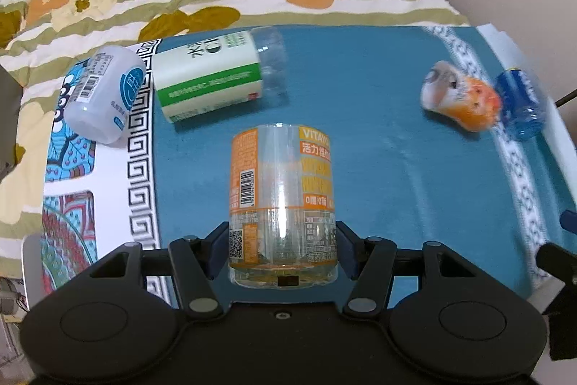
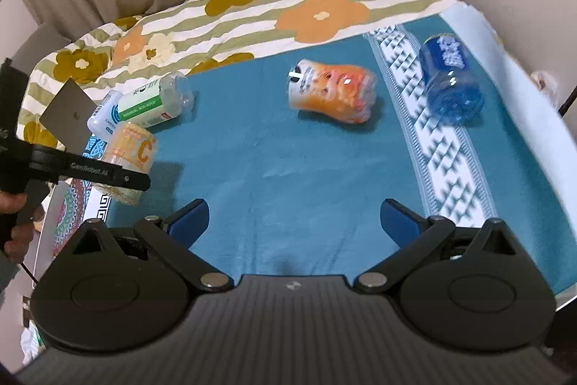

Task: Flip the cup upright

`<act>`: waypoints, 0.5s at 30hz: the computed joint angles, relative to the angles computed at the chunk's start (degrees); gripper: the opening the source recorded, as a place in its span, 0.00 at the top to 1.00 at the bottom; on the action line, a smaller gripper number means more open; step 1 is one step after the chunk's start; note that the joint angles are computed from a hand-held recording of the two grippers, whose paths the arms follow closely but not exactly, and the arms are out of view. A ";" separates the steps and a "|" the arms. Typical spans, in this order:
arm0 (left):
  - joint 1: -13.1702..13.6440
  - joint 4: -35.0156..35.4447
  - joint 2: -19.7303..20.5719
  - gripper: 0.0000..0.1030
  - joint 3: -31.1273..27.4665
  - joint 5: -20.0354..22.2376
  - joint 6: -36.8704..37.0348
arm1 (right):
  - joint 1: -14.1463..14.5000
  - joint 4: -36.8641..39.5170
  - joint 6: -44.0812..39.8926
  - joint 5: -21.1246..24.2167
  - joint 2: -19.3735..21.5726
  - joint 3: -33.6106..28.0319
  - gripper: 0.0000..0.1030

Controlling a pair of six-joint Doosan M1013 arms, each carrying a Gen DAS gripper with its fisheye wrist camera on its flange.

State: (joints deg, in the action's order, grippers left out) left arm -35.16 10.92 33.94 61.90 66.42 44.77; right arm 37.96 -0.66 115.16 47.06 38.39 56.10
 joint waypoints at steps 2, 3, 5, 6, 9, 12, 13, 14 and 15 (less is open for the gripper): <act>-0.78 0.27 -0.17 0.38 -0.22 0.10 -1.89 | -0.38 0.19 -1.76 0.30 -0.30 -0.02 0.00; -1.22 0.37 -0.28 0.38 -0.24 0.07 -2.90 | -0.58 0.18 -2.59 0.39 -0.46 0.03 0.00; -2.07 0.56 -0.15 0.38 -0.74 0.23 -5.07 | -1.02 0.41 -4.37 0.31 -0.89 0.38 0.00; -2.57 0.66 -0.07 0.38 -0.95 0.23 -6.28 | -1.29 0.83 -5.32 0.25 -1.10 0.61 0.00; -3.79 0.73 0.58 0.38 -2.09 0.23 -9.32 | -2.13 2.94 -8.55 -0.18 -1.80 1.42 0.00; -4.82 0.76 1.84 0.38 -3.80 0.56 -11.33 | -2.96 4.77 -11.89 -0.68 -2.38 2.17 0.00; -5.08 0.71 2.40 0.38 -4.51 0.76 -11.73 | -3.21 5.26 -12.80 -0.76 -2.52 2.38 0.00; -5.33 0.65 2.99 0.38 -5.25 1.05 -12.10 | -3.52 5.77 -13.74 -0.77 -2.62 2.57 0.00; -5.52 0.60 3.46 0.38 -5.77 1.20 -12.48 | -3.82 6.24 -14.52 -0.74 -2.68 2.74 0.00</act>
